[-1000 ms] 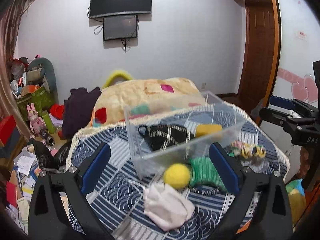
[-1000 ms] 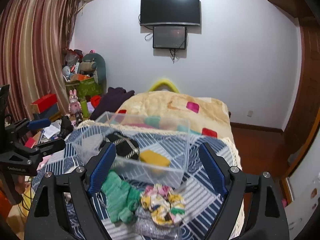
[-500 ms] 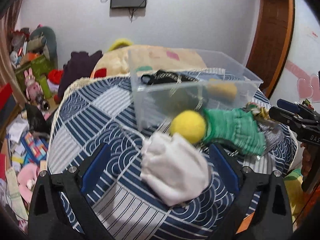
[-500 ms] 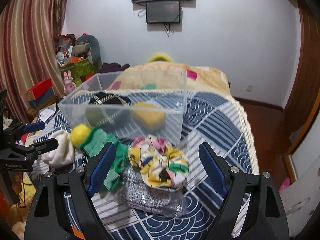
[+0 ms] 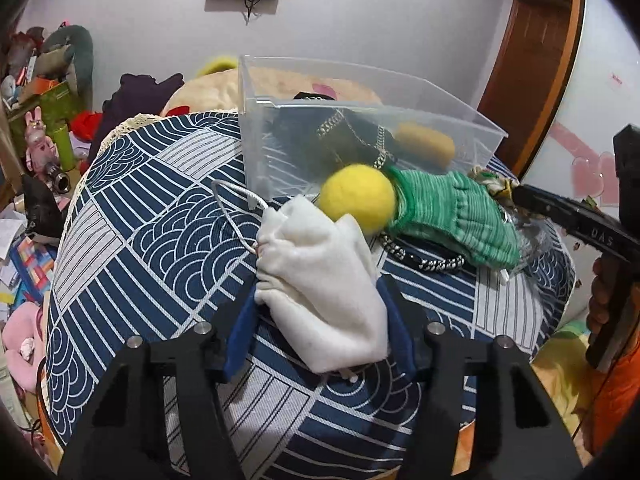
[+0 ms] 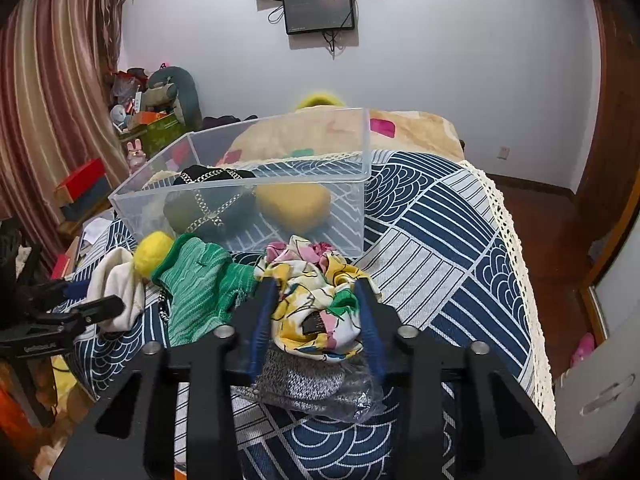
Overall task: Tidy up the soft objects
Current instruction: 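Grasp the white cloth bag with the left tool while the right tool grasps the floral cloth, then lift the white bag and floral cloth into the clear box and release both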
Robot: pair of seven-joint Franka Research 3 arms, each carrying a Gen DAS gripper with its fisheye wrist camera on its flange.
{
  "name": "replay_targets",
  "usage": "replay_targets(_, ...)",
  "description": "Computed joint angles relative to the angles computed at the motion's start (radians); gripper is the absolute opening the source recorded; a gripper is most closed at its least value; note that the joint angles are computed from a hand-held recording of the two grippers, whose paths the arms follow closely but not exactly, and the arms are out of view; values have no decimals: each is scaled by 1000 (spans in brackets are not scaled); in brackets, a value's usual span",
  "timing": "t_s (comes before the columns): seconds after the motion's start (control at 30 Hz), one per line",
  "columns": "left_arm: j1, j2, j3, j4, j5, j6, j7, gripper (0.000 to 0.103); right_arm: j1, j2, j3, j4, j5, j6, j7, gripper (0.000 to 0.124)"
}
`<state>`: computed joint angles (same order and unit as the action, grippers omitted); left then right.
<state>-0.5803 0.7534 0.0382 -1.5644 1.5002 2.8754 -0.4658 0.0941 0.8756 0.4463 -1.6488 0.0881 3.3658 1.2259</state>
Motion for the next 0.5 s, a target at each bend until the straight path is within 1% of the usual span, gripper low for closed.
replay_targets(0.07,-9,-3,2,-3,7,-11,-3,50,-2,0,1,-4,-5,8,-2,24)
replay_targets(0.17,-18,-17,0,-19,26,-32,-18,43,-20,-2,19,-18,-19,27,3,20)
replay_targets(0.23,-23,-30,-8,-33,27,-61,-8,40,-33,-8,30,-36,-34,48,10,19)
replay_targets(0.33,-26,-49,-22,-50,22,-101,14,38,-24,-21,17,-50,-49,74,27,17)
replay_targets(0.5,-36,-102,-34,-93,90,-164,-44,37,-36,-41,19,-80,-103,117,70,17)
